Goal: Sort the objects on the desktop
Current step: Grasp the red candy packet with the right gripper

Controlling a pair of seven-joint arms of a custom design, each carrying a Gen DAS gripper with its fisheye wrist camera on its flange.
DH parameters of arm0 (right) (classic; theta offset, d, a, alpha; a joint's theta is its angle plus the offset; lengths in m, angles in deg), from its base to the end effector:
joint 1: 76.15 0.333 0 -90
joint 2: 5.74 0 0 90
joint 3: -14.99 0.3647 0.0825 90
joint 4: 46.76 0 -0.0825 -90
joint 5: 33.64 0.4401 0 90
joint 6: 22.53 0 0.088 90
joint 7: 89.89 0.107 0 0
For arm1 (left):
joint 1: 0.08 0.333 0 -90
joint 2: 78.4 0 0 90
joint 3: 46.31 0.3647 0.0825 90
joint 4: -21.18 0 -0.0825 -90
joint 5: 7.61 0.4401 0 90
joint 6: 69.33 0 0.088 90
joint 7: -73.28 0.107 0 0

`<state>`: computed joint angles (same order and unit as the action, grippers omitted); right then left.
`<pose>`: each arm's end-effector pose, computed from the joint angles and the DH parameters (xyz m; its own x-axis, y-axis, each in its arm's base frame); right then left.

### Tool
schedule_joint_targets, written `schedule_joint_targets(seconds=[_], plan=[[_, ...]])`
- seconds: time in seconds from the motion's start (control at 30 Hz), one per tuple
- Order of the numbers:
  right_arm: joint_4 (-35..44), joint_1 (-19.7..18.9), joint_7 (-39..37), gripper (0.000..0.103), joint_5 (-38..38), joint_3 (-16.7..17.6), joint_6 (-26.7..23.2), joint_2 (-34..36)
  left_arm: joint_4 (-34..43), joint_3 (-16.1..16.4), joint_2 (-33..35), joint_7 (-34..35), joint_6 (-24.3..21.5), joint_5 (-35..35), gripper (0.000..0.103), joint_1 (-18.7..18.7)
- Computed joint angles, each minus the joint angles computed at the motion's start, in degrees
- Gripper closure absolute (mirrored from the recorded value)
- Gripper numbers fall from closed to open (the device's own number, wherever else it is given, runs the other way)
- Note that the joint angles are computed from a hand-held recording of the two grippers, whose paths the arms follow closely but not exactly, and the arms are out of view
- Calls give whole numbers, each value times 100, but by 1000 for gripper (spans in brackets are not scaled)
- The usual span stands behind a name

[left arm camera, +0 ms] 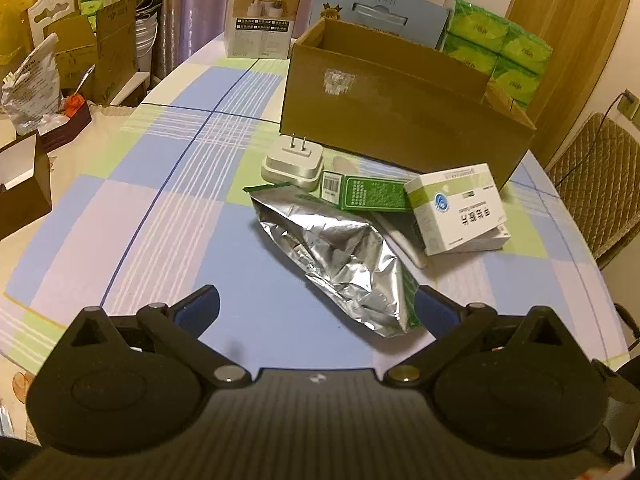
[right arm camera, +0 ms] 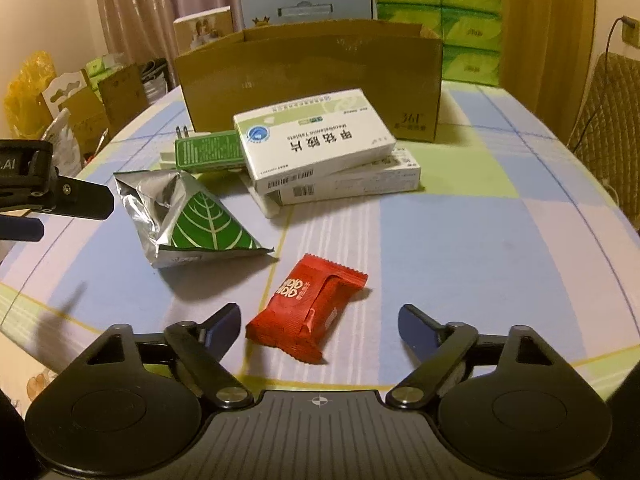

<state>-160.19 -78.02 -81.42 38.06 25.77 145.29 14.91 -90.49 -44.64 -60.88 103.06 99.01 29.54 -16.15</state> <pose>0.6833 0.0383 0.3269 0.3988 -0.9127 -0.0896 -0.6775 -0.2274 -0.6995 0.6768 -0.2157 0.4040 0.1349 -0.9755 0.1739 -0.7312 -0.2164 -0.6469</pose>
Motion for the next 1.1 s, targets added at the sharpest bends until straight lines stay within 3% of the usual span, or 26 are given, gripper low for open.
schedule_joint_targets(seconds=[0.3,0.53,0.9,1.1], plan=[[112,-33,-333,32,129,138,119,147,100,-165,151,746,25,-285,1,182],[203,-26,-301,61,22,78,147,205,103,-177,209,1170,-12,-688,1,202],[400,-244,107,62,-236,214,252,316,500,-353,616,1653,160,-1556,1,227],[469,-275,507,62,-641,198,147,393,1013,-391,1044,1903,-42,-2077,2,191]])
